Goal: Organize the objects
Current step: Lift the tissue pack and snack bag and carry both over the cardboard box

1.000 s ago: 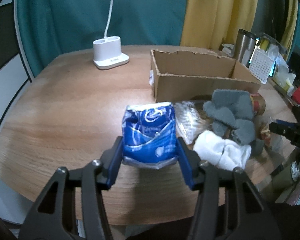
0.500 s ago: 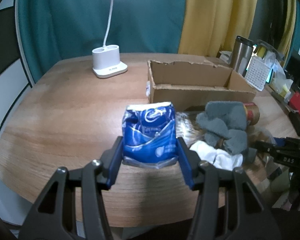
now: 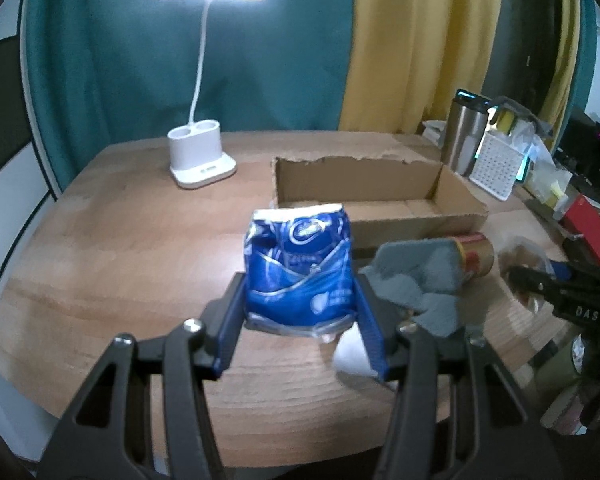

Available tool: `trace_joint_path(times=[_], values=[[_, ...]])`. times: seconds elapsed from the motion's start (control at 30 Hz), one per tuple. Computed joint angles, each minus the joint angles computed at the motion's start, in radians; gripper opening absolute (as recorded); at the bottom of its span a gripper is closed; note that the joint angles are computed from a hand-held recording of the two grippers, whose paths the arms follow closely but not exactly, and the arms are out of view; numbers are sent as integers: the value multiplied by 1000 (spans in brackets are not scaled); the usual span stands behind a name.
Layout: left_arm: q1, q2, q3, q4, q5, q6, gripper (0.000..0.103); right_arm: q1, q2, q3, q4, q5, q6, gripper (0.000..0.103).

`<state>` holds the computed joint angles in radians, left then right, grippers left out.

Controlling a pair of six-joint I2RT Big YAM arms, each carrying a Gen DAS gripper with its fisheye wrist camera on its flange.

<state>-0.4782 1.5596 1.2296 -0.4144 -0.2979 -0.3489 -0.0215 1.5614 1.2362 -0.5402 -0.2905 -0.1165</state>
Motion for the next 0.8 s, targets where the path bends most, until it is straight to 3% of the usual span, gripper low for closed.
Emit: trace_joint_path(times=[0.37, 0.8], values=[[1, 51, 84, 13, 31, 24, 53, 3, 26, 80, -20, -1, -14, 50], [-4, 162, 250, -57, 44, 47, 53, -7, 117, 207, -67, -49, -37, 50]])
